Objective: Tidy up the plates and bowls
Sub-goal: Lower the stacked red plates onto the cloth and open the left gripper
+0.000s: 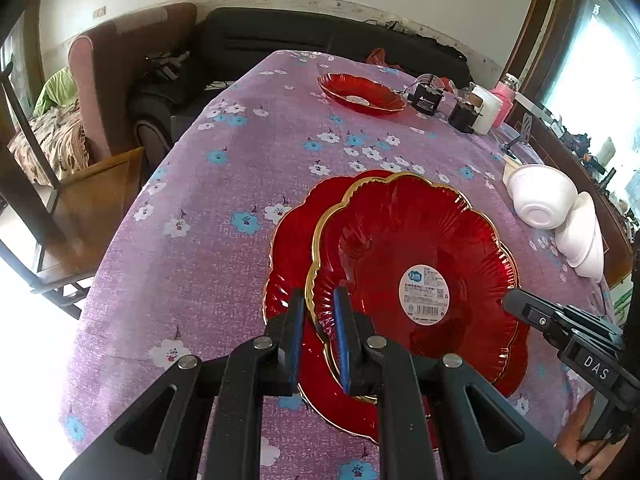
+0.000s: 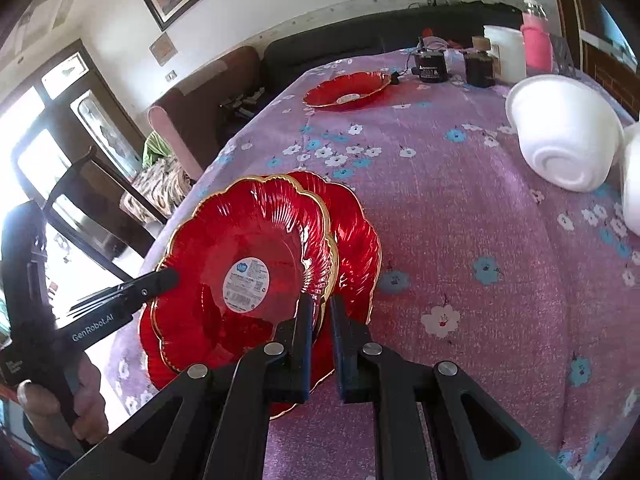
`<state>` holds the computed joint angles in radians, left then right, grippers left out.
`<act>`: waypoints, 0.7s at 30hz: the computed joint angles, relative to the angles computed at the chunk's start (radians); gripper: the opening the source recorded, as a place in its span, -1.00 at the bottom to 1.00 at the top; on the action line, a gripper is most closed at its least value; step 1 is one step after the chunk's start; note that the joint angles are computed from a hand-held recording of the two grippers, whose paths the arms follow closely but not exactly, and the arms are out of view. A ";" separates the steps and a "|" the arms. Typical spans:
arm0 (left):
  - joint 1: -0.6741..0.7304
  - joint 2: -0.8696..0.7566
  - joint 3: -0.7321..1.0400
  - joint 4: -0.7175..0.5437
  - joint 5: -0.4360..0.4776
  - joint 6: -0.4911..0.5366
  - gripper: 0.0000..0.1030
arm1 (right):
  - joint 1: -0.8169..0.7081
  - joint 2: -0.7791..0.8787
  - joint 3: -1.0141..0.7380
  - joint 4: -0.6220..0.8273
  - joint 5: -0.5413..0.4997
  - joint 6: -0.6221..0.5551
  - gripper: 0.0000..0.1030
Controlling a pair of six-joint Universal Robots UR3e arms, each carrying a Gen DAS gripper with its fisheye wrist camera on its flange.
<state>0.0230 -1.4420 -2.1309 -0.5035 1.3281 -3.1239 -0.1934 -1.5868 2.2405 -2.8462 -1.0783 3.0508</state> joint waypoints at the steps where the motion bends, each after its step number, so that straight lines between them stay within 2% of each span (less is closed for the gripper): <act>1: -0.004 0.000 0.000 0.002 0.006 0.002 -0.74 | 0.007 0.001 -0.001 -0.005 -0.013 -0.001 -0.80; 5: -0.010 -0.001 -0.004 0.011 0.017 0.007 -0.74 | 0.045 0.005 -0.007 -0.021 -0.073 -0.008 -0.79; 10: -0.043 -0.008 -0.004 0.041 0.087 0.010 -0.74 | 0.085 0.011 -0.019 -0.029 -0.136 -0.016 -0.78; 21: -0.029 -0.002 -0.003 0.026 0.068 0.020 -0.73 | 0.128 0.032 -0.030 -0.051 -0.190 -0.009 -0.77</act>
<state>-0.0059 -1.4435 -2.1343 -0.4772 1.3961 -3.1035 -0.0659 -1.5552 2.2108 -2.8974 -1.2680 3.0420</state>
